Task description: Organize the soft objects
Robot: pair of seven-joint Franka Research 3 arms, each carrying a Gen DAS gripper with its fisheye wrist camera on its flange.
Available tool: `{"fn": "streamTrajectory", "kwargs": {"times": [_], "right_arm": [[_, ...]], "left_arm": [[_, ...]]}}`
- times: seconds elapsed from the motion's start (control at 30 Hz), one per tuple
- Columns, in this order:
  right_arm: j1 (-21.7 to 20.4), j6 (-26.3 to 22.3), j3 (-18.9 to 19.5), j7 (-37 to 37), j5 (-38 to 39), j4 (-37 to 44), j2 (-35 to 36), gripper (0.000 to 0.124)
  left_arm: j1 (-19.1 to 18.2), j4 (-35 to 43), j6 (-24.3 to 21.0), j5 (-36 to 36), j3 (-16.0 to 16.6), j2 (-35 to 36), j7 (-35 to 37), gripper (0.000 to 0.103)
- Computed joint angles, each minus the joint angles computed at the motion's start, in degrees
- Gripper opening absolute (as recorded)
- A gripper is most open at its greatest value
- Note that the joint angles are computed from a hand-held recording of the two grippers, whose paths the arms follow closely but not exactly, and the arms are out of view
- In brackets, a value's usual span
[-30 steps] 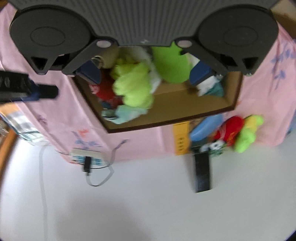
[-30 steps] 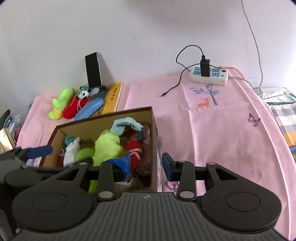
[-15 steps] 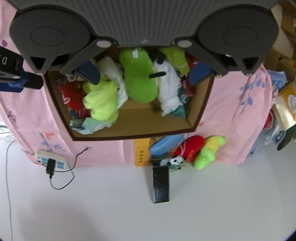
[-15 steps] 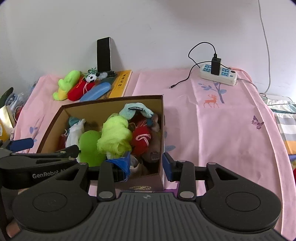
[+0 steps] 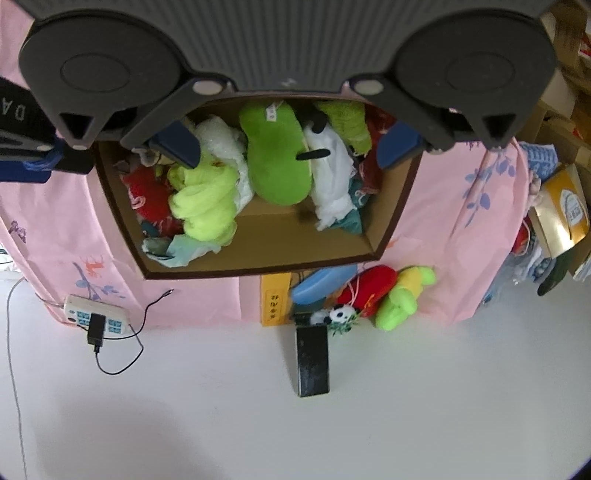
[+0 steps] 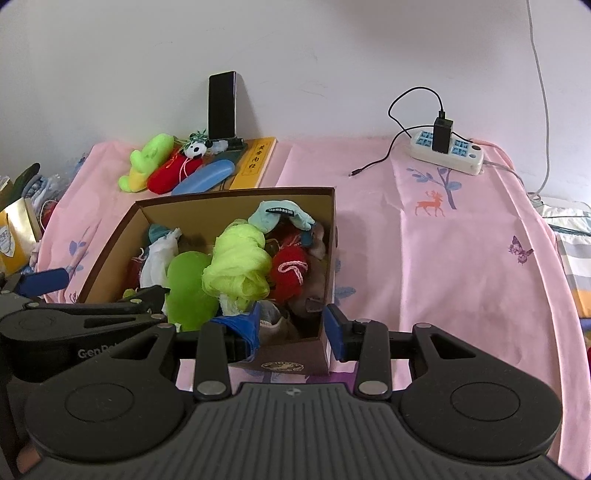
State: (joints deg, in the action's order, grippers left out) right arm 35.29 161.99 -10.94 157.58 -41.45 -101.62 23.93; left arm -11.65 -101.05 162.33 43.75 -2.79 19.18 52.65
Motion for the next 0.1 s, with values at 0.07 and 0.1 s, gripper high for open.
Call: {"fn": "streamTrajectory", "kwargs": {"times": [0.07, 0.1], "right_arm": [[-0.06, 0.52, -0.02, -0.05, 0.04, -0.05, 0.07, 0.022], [-0.02, 0.66, -0.12, -0.1, -0.01, -0.07, 0.07, 0.022]], "left_arm": [[0.01, 0.32, -0.08, -0.32, -0.04, 0.19, -0.09, 0.102], [-0.19, 0.76, -0.62, -0.34, 0.11, 0.4, -0.54, 0.102]]}}
